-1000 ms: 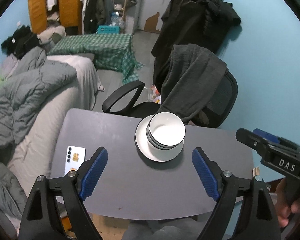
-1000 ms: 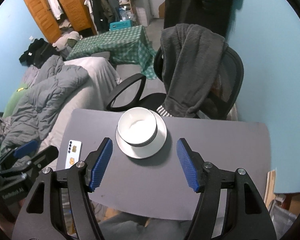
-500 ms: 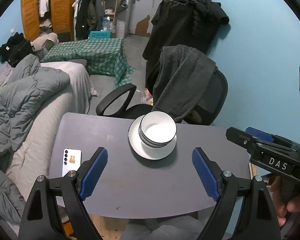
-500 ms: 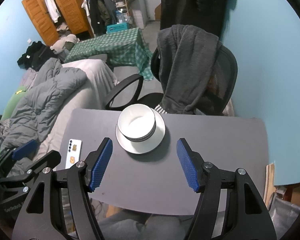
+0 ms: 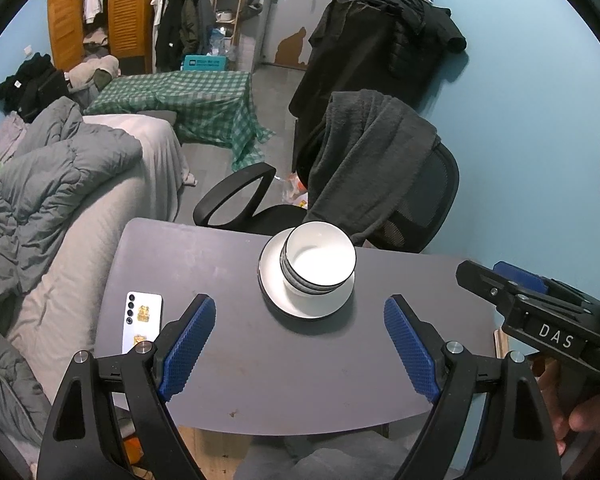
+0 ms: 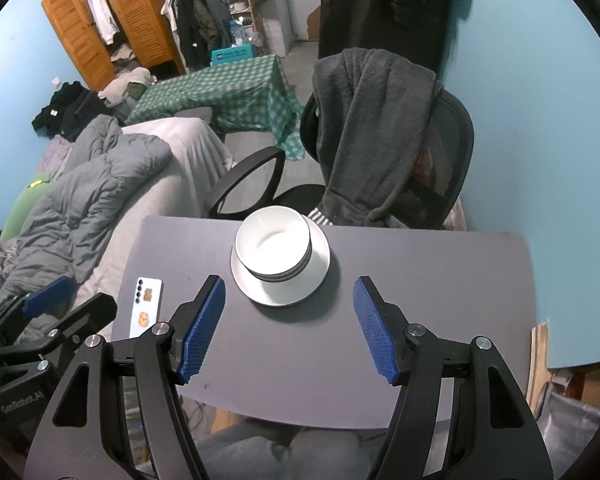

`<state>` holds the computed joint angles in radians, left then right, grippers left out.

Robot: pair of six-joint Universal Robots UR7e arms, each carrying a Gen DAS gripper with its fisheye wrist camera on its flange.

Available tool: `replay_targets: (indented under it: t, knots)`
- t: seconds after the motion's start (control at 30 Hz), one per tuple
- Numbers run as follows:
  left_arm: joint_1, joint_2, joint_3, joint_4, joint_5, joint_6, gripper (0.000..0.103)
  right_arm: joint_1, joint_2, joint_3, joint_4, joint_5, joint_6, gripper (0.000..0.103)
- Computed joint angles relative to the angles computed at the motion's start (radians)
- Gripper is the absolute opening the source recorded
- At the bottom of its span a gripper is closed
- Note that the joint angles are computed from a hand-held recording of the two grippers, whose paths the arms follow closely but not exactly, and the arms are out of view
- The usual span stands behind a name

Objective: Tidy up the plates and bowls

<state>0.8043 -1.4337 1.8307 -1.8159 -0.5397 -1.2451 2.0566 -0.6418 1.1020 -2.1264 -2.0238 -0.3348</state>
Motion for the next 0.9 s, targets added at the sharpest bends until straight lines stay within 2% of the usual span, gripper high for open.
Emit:
replay_targets:
  t: [0.9]
  knots:
    - [0.012,0.012,-0.022,-0.02,-0.001,0.012,0.088,0.0,0.026,-0.037,0.009,-0.004,0.004,0.066]
